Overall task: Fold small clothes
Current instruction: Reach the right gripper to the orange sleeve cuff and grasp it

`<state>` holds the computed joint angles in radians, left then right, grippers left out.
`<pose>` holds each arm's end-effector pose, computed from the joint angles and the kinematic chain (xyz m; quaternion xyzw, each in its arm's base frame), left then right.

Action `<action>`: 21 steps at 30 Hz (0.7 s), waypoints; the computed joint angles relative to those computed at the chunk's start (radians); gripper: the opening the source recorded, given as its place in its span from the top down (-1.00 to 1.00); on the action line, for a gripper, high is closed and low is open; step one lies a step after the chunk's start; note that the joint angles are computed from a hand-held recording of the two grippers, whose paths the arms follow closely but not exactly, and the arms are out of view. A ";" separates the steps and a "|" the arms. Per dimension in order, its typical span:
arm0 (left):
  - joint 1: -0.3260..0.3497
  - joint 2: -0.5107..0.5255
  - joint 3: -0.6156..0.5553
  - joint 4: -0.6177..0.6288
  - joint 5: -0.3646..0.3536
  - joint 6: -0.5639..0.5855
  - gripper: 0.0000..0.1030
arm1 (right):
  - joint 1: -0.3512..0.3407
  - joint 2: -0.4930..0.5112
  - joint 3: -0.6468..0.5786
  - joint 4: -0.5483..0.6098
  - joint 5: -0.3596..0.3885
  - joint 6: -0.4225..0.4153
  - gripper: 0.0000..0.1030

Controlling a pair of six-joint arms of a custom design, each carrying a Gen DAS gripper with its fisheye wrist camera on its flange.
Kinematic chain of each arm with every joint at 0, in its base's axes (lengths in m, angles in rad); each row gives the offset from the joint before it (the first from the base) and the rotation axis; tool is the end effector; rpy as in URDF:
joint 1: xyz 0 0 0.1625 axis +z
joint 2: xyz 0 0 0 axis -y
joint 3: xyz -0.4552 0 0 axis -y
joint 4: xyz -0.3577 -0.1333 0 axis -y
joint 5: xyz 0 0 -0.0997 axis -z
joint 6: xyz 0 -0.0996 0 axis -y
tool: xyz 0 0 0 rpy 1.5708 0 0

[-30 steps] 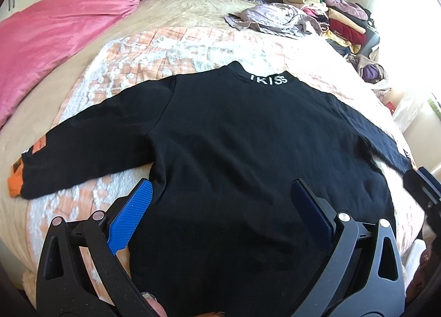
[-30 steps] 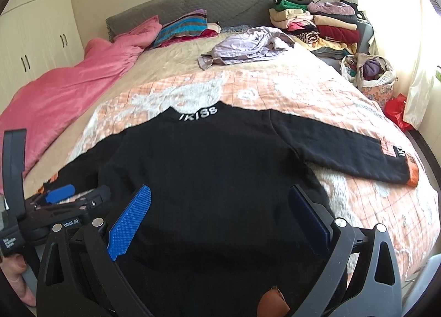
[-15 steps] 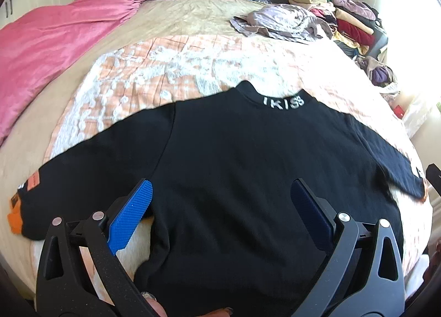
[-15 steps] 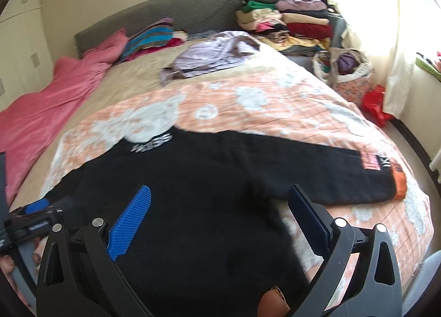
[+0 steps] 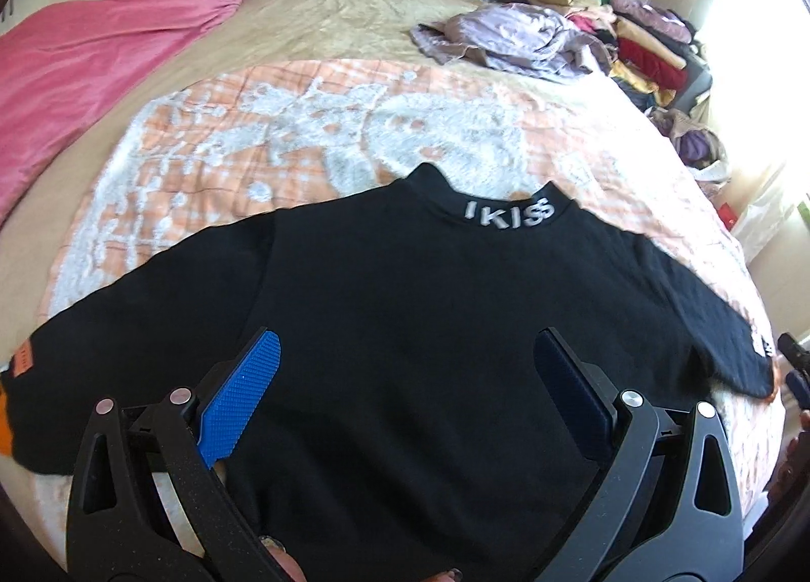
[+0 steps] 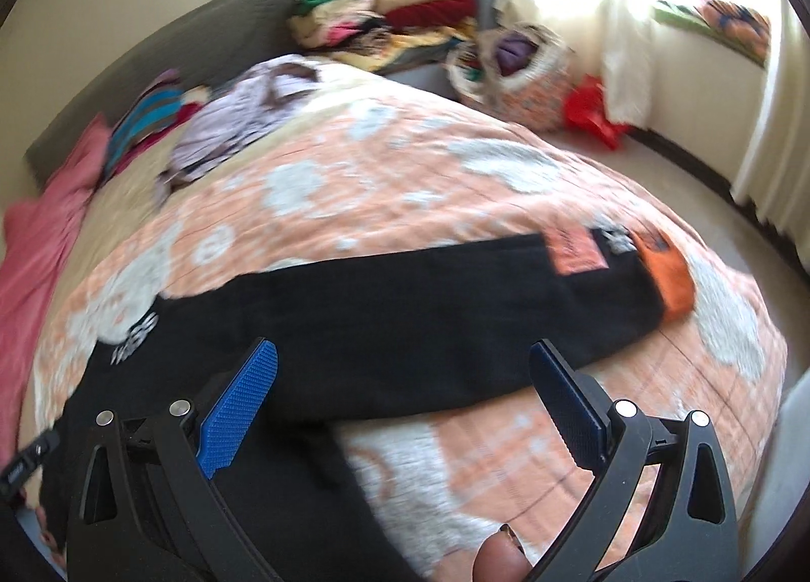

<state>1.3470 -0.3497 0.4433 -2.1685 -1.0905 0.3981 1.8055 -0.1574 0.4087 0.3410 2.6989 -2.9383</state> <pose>-0.0279 -0.9308 0.2558 0.2313 0.9137 -0.2213 0.2505 0.2225 -0.7444 0.0384 -0.2395 -0.7498 0.4902 0.3743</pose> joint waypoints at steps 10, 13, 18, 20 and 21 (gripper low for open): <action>-0.012 0.094 -0.147 0.071 -0.002 0.011 -0.83 | -0.103 -0.214 0.424 -0.114 -0.080 0.372 -0.92; -0.016 0.116 -0.193 0.097 -0.004 0.007 -0.83 | -0.142 -0.232 0.457 -0.058 -0.097 0.486 -0.92; -0.017 0.113 -0.180 0.087 -0.009 0.011 -0.83 | -0.179 -0.327 0.634 -0.277 -0.157 0.415 -0.91; -0.017 0.117 -0.189 0.100 -0.002 0.000 -0.83 | -0.192 -0.366 0.707 -0.401 -0.179 0.359 -0.73; -0.016 0.114 -0.189 0.110 -0.004 -0.008 -0.83 | -0.198 -0.378 0.725 -0.429 -0.184 0.357 -0.48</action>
<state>1.3314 -0.2355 0.2545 -2.0586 -1.0948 0.3899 1.6076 -0.5354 1.1342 -0.0877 2.5147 -2.5814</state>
